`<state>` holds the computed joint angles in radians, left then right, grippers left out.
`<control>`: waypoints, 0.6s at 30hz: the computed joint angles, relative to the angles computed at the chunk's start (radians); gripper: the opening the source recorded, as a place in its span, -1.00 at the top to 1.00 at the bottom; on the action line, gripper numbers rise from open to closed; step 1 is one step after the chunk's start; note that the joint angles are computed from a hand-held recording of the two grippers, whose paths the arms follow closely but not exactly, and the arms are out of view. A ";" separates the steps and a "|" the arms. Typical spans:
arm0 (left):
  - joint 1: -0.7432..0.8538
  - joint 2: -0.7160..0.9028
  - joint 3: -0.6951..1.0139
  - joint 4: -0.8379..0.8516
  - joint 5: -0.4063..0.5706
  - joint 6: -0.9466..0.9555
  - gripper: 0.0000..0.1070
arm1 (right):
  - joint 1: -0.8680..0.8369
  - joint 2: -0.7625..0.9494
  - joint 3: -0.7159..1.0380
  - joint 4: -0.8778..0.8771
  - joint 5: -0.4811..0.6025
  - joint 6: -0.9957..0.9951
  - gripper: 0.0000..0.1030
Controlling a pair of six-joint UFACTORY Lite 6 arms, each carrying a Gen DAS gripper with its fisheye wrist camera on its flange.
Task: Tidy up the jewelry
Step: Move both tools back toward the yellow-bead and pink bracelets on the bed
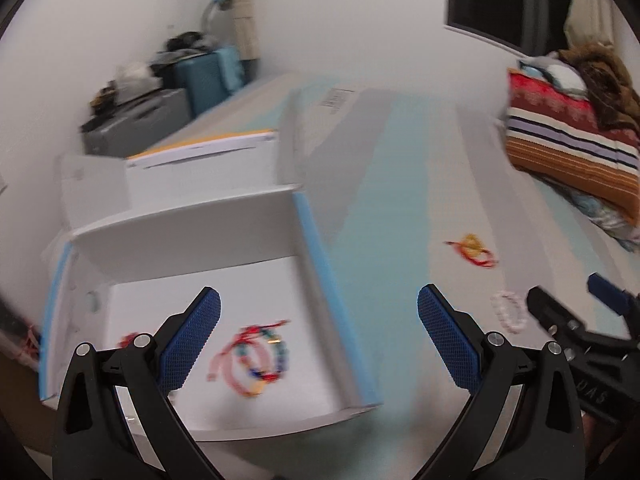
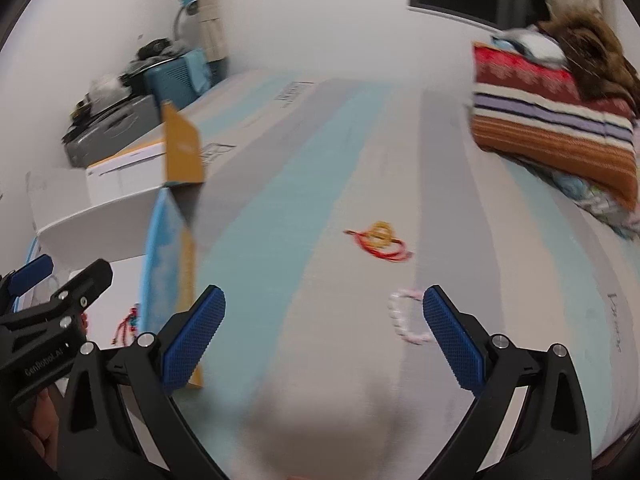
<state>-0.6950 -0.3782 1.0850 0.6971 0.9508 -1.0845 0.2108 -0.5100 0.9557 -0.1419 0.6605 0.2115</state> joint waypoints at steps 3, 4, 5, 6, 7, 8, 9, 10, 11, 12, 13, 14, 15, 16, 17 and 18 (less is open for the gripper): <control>-0.028 0.145 0.123 -0.022 -0.035 0.008 -0.82 | -0.171 -0.007 -0.016 0.169 -0.006 -0.243 -0.85; -0.033 0.187 0.160 -0.027 -0.042 0.012 -0.82 | -0.229 -0.004 -0.024 0.228 -0.010 -0.330 -0.85; -0.034 0.248 0.213 -0.038 -0.057 0.024 -0.82 | -0.283 0.006 -0.029 0.278 -0.014 -0.403 -0.85; -0.037 0.287 0.245 -0.044 -0.065 0.029 -0.82 | -0.310 0.017 -0.028 0.302 -0.014 -0.438 -0.85; -0.038 0.347 0.295 -0.053 -0.071 0.037 -0.82 | -0.362 0.033 -0.030 0.358 -0.015 -0.513 -0.85; -0.041 0.379 0.318 -0.056 -0.081 0.037 -0.82 | -0.400 0.051 -0.031 0.404 -0.018 -0.572 -0.85; -0.039 0.435 0.365 -0.069 -0.089 0.052 -0.82 | -0.432 0.078 -0.027 0.438 -0.022 -0.619 -0.85; -0.038 0.484 0.405 -0.081 -0.088 0.071 -0.82 | -0.441 0.095 -0.027 0.445 -0.030 -0.630 -0.85; -0.036 0.531 0.447 -0.091 -0.092 0.090 -0.82 | -0.466 0.116 -0.029 0.471 -0.041 -0.671 -0.85; -0.030 0.598 0.510 -0.109 -0.098 0.120 -0.82 | -0.486 0.134 -0.031 0.494 -0.051 -0.708 -0.85; -0.025 0.639 0.551 -0.124 -0.097 0.141 -0.82 | -0.505 0.163 -0.030 0.513 -0.065 -0.741 -0.85; -0.016 0.679 0.590 -0.143 -0.105 0.163 -0.82 | -0.516 0.182 -0.030 0.531 -0.076 -0.767 -0.85; -0.007 0.721 0.635 -0.167 -0.112 0.187 -0.82 | -0.522 0.200 -0.032 0.542 -0.088 -0.784 -0.85; 0.000 0.769 0.689 -0.193 -0.113 0.211 -0.82 | -0.530 0.229 -0.031 0.551 -0.102 -0.801 -0.85; 0.011 0.813 0.741 -0.219 -0.114 0.238 -0.82 | -0.532 0.240 -0.035 0.558 -0.111 -0.812 -0.85; 0.018 0.872 0.812 -0.240 -0.106 0.265 -0.82 | -0.541 0.265 -0.033 0.582 -0.124 -0.844 -0.85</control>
